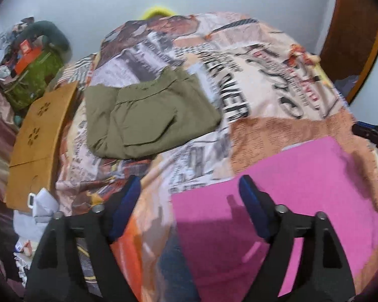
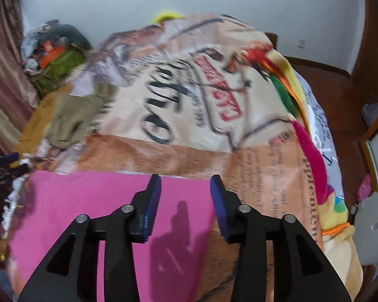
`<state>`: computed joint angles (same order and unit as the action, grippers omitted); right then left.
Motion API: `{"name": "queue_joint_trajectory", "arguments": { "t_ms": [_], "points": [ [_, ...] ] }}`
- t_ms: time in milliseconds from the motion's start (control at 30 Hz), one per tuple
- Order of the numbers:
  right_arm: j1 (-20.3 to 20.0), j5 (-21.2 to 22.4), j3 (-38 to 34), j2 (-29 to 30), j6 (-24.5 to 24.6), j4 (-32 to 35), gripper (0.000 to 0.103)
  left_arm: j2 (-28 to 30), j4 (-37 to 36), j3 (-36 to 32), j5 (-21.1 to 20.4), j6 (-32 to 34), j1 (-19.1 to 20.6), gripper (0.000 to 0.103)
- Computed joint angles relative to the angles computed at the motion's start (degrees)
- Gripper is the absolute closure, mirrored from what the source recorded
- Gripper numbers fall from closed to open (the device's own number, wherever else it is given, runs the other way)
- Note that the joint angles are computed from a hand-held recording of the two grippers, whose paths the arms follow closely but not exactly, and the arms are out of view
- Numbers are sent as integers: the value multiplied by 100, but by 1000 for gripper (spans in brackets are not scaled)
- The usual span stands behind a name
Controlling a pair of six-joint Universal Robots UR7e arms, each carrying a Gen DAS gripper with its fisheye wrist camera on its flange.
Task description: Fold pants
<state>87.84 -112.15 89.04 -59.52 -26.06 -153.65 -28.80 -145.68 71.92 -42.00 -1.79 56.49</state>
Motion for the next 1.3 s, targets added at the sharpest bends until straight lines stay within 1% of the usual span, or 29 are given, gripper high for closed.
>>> {"name": "queue_joint_trajectory", "arguments": {
  "t_ms": [100, 167, 233, 267, 367, 467, 500, 567, 633, 733, 867, 1033, 1300],
  "points": [
    [135, 170, 78, -28, -76, 108, 58, 66, 151, -132, -183, -70, -42, 19],
    [219, 238, 125, 14, -131, 76, 41, 153, 560, -343, -324, -248, -26, 19],
    [304, 254, 141, 126, -232, -26, 35, 233, 924, -528, -499, -433, 13, 19],
    [343, 224, 98, 196, -288, 5, 34, 303, 1179, -671, -562, -558, 42, 19],
    [426, 193, -18, 388, -397, 345, 33, 423, 1533, -854, -643, -689, 93, 19],
    [456, 167, -133, 520, -379, 767, 32, 483, 1705, -919, -665, -726, 121, 19],
    [466, 117, -217, 599, -384, 1010, 32, 503, 1748, -929, -669, -728, 129, 19],
    [447, 86, -356, 705, -342, 1474, 32, 528, 1851, -949, -742, -699, 156, 14],
    [439, 10, -373, 749, -304, 1742, 32, 553, 1915, -949, -755, -711, 178, 11],
    [424, -22, -243, 705, -307, 1696, 24, 524, 1794, -835, -737, -671, 181, 10],
    [396, -10, -127, 582, -256, 1760, 24, 456, 1754, -700, -684, -664, 132, 10],
    [380, -41, 217, 317, -248, 1600, 24, 271, 1370, -228, -499, -508, 3, 10],
    [313, -68, 798, -179, -92, 1306, 23, -150, 929, 573, -456, -819, -122, 9]
  ]
}}
